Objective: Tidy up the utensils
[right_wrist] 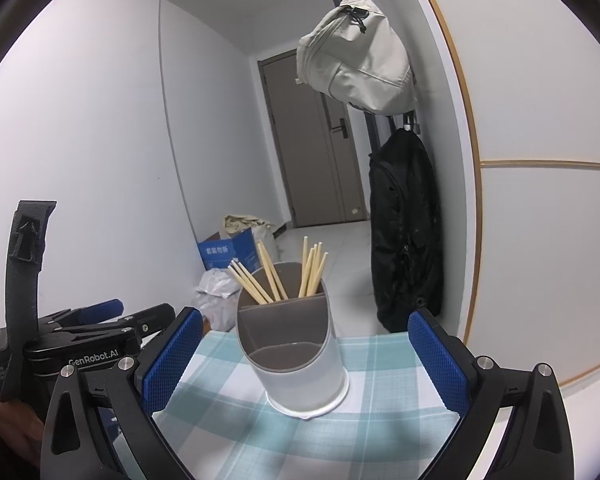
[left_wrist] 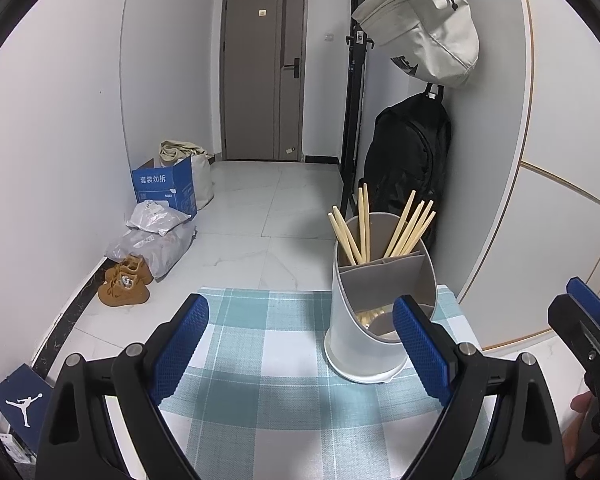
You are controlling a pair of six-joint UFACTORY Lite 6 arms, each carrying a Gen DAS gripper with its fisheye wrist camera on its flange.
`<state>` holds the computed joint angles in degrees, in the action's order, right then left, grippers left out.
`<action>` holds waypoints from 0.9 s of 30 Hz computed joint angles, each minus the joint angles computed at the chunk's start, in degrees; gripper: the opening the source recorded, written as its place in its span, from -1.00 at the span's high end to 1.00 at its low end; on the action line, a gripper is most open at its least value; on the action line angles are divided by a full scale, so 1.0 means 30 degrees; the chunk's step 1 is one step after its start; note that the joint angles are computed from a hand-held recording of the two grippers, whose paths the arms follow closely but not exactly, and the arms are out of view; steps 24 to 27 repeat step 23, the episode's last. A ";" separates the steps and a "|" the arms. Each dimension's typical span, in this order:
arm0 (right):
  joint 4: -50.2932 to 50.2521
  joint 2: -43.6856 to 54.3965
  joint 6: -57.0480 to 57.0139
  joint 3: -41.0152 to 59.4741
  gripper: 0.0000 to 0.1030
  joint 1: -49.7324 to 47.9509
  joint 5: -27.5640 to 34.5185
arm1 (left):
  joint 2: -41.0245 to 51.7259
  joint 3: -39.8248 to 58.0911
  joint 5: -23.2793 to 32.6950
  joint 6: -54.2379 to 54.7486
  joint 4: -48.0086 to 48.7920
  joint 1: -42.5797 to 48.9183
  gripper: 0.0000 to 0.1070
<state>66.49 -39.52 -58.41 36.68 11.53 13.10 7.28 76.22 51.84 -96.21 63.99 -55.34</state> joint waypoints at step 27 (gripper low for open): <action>-0.1291 0.0001 0.1405 -0.0029 -1.00 0.0520 -0.0340 | 0.0138 0.0041 0.0461 -0.0378 0.0225 -0.0228 -0.70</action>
